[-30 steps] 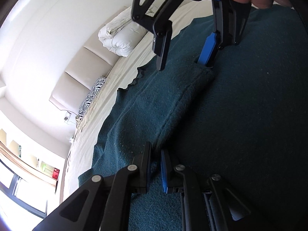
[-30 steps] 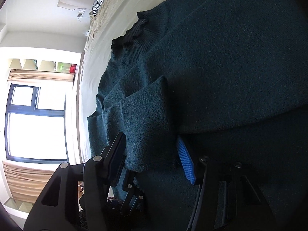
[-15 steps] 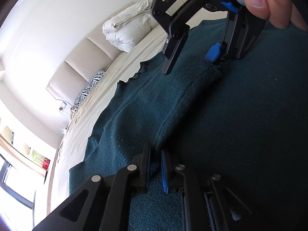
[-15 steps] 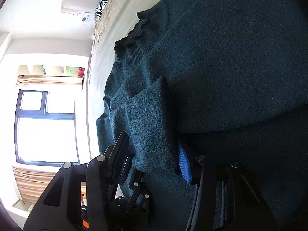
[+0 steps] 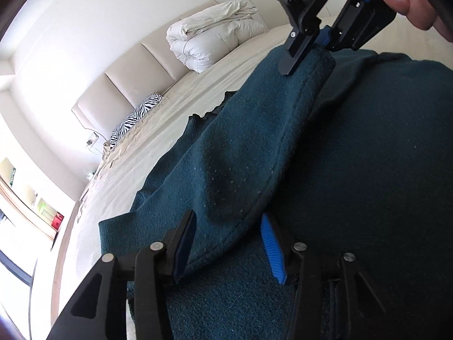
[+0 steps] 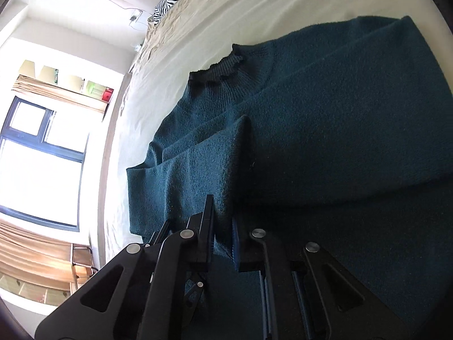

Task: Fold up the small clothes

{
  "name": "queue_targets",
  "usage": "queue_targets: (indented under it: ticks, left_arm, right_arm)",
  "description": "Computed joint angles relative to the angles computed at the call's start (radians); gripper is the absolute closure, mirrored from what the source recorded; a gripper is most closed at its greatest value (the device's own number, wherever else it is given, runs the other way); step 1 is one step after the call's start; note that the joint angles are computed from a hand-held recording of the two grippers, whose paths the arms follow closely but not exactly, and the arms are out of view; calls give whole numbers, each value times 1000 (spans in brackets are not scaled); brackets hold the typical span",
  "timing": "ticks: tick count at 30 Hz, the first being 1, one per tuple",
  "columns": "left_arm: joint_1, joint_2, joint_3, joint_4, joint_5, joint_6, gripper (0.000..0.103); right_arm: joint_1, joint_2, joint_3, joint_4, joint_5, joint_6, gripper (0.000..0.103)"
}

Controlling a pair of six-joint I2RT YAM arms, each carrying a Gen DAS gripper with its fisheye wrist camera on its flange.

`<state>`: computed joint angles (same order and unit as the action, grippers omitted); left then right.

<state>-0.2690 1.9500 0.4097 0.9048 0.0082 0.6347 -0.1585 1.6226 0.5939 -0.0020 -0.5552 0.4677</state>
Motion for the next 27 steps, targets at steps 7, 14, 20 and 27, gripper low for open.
queue_targets:
  ticks: [7, 14, 20, 27]
  left_arm:
    - [383, -226, 155, -520, 471, -189, 43]
    - [652, -13, 606, -967, 760, -373, 60]
    - [655, 126, 813, -1124, 864, -447, 72]
    - [596, 375, 1071, -1316, 1020, -521, 78]
  right_arm:
    - [-113, 35, 158, -195, 85, -146, 94]
    - [-232, 182, 253, -241, 66, -215, 94]
    - [-245, 237, 243, -197, 73, -215, 94]
    - [-289, 271, 210, -160, 27, -235, 94]
